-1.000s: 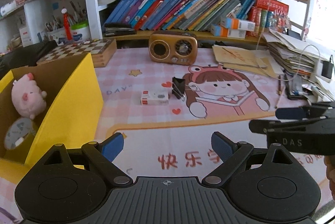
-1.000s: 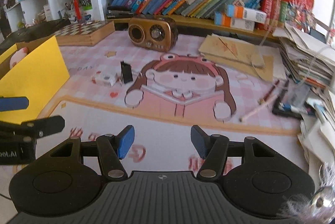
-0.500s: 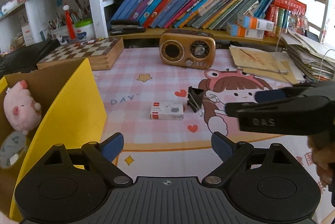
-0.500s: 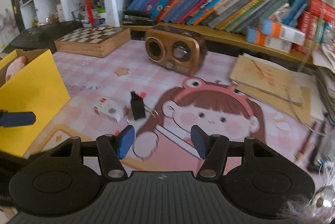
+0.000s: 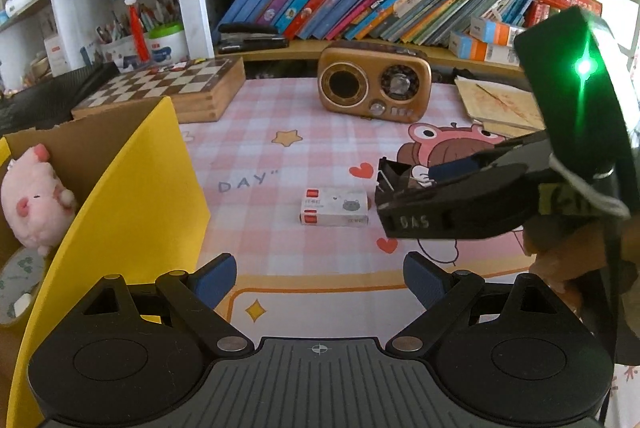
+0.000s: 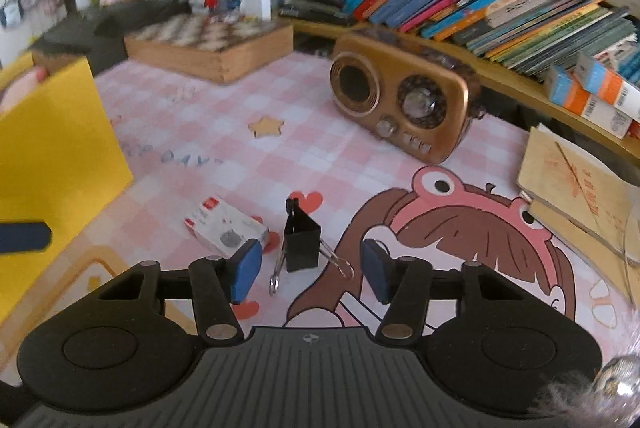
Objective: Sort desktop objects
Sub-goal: 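Grasp the black binder clip with the right tool while the left tool grasps the small white box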
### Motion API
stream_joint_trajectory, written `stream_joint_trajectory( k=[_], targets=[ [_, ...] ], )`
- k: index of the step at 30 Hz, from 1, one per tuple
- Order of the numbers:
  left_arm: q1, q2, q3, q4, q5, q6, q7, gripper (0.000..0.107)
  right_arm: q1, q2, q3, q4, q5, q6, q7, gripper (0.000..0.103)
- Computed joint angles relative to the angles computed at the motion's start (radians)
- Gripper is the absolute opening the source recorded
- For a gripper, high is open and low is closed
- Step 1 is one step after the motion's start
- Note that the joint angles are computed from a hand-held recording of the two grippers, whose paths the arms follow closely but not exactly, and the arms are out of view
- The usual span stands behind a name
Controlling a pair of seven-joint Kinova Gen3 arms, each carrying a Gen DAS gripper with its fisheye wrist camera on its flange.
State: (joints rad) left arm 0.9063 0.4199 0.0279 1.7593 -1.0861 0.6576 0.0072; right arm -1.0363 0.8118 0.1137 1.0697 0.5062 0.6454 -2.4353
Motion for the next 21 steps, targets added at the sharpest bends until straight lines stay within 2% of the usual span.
stream_joint_trajectory(
  k=[4,7,10,17,21],
  targets=[
    [-0.01,0.01,0.002,-0.012,0.01,-0.005,-0.022,0.092,0.034,0.015,-0.034,-0.023,-0.028,0.018,0.058,0.048],
    [-0.012,0.016,-0.004,-0.019,0.017,-0.013,-0.032,0.092,0.054,0.01,-0.048,-0.007,-0.044,-0.016,0.095,0.041],
    [-0.013,0.024,-0.012,-0.028,0.024,-0.022,-0.041,0.092,0.055,-0.002,-0.043,0.011,-0.05,-0.031,0.124,0.04],
    [-0.017,0.06,-0.041,-0.07,0.051,-0.059,-0.045,0.092,0.006,-0.079,0.045,0.144,-0.021,-0.113,-0.014,0.039],
    [-0.022,0.098,-0.063,-0.109,0.086,-0.075,-0.073,0.085,0.006,-0.107,0.045,0.184,-0.008,-0.112,-0.073,0.039]
  ],
)
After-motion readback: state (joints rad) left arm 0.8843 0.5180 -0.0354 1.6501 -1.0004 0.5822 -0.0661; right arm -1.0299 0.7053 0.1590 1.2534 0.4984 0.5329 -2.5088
